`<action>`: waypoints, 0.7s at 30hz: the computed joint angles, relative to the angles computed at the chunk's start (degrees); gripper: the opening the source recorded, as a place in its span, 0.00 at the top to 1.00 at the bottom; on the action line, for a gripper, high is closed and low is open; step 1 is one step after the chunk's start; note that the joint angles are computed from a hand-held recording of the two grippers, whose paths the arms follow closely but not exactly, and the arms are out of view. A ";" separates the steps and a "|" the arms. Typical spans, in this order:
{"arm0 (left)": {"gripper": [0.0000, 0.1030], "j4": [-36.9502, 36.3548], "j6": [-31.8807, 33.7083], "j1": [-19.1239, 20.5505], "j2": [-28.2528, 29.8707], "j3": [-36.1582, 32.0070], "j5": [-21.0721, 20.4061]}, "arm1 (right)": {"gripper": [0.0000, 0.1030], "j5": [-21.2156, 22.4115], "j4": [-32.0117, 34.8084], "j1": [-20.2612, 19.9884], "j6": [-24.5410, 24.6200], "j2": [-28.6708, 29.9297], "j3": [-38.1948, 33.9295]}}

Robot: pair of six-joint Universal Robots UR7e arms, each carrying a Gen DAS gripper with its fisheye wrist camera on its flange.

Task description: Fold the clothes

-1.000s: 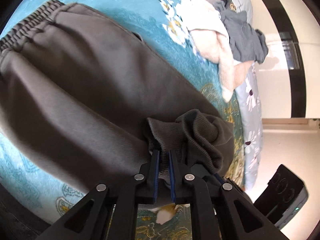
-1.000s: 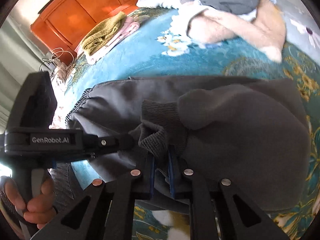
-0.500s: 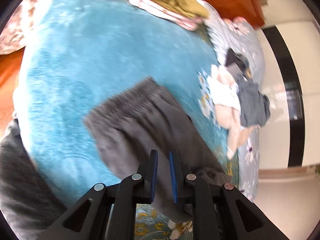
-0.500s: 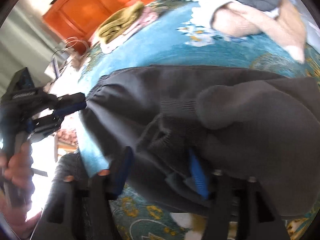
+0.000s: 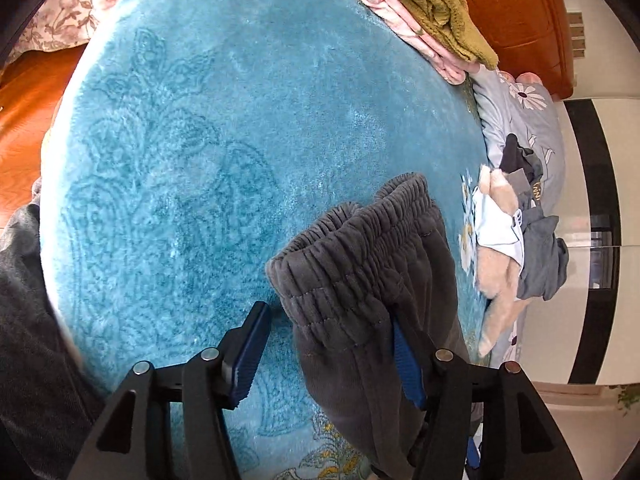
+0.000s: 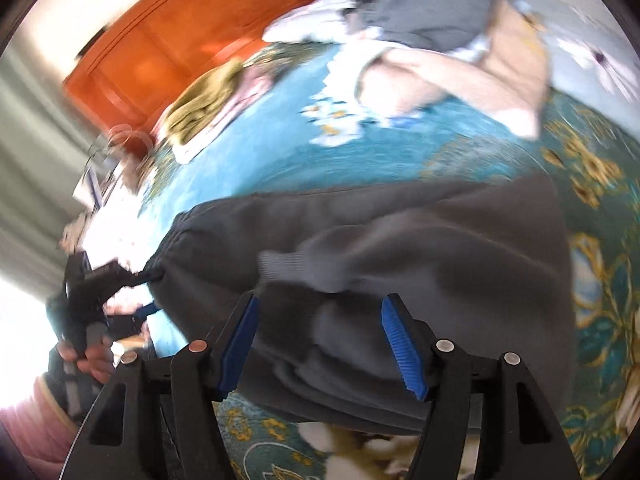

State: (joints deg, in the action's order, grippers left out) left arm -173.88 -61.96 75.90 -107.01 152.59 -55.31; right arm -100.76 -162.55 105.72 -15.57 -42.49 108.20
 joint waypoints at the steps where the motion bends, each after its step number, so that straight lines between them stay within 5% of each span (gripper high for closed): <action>1: 0.36 -2.22 0.51 0.84 0.95 0.19 -0.89 | 0.37 0.37 0.23 -0.66 1.52 -0.17 -0.22; 10: 0.35 -5.61 1.94 1.25 5.06 -1.68 -0.13 | 0.37 0.31 -0.53 -3.93 10.50 -1.18 -0.77; 12: 0.54 -6.27 2.01 1.07 5.61 -2.07 0.00 | 0.37 -0.27 -0.93 -4.25 11.45 -1.87 -0.62; 21: 0.63 -1.37 2.56 -4.02 0.11 -2.95 5.33 | 0.37 0.04 -1.17 -4.79 14.48 -3.65 -0.30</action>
